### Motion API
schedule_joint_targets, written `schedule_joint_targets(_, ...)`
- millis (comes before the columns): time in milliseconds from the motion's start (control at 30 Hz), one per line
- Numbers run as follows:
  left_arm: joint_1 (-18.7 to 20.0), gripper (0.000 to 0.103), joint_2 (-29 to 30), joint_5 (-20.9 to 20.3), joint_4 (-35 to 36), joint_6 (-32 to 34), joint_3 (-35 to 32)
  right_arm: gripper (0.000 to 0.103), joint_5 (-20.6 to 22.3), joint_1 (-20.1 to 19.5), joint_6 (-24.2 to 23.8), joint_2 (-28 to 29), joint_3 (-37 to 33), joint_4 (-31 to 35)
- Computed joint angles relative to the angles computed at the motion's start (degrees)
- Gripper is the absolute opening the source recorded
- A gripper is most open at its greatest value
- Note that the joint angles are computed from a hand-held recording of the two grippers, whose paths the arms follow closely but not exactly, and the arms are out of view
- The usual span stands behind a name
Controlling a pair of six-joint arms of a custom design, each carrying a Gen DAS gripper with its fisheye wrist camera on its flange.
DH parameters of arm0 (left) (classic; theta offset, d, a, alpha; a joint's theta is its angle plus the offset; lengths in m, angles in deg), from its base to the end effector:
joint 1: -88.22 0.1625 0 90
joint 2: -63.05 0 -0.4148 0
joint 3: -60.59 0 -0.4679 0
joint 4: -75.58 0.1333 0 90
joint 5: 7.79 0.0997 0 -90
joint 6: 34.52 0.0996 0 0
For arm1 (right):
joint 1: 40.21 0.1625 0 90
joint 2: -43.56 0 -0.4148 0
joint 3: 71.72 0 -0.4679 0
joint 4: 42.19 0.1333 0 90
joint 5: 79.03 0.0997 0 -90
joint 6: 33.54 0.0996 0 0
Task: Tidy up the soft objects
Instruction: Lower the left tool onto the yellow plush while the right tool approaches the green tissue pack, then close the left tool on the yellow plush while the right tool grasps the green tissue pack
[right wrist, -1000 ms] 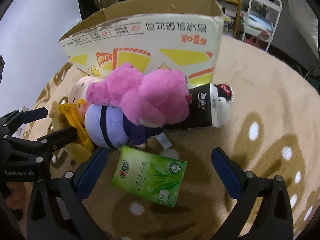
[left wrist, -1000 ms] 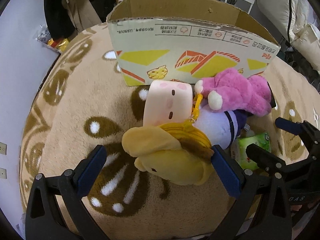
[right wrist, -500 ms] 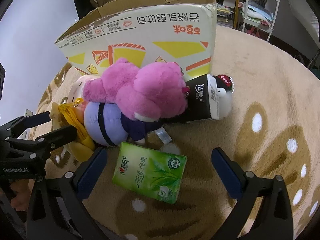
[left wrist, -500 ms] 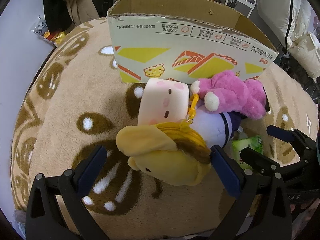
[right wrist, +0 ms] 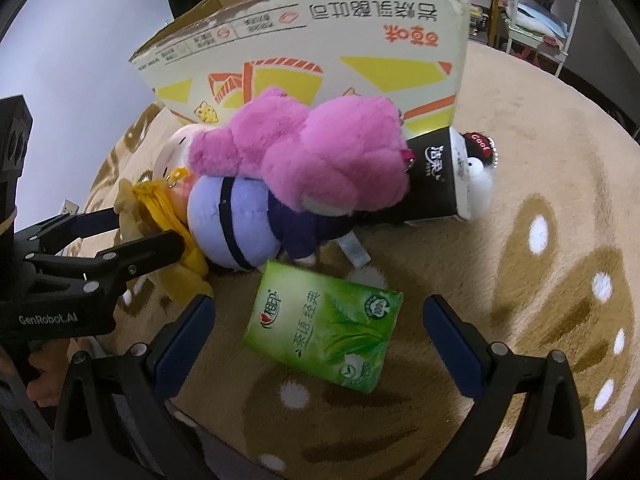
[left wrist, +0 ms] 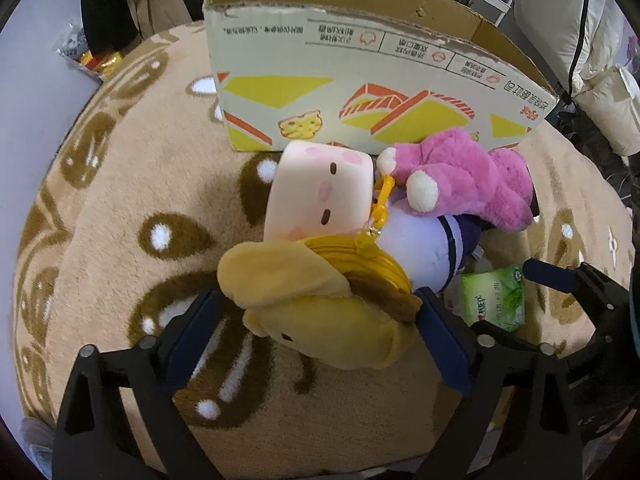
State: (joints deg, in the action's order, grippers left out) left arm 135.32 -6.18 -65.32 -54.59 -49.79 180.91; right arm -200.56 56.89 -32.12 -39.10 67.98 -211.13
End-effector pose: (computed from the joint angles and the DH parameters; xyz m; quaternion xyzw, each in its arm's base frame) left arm -0.2192 -0.5102 0.0849 0.2541 0.9218 -0.0555 0.2876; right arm 0.1340 -0.4184 0.1397 -0.0047 -0.9463 0.2021 0.2524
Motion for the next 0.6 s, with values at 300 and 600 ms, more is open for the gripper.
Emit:
schedule_joint_targets(300, 1.1, 0.078, 0.35, -1.91, -1.49, 0.17, 0.2, 0.088, -2.96, 0.6, 1.08, 4.49, -1.97, 2.55)
schedule_joint_targets(600, 0.19, 0.068, -1.03, -1.64, -2.29, -0.2, 1.75, 0.087, -6.91, 2.35, 0.57, 6.19, -2.31, -0.08)
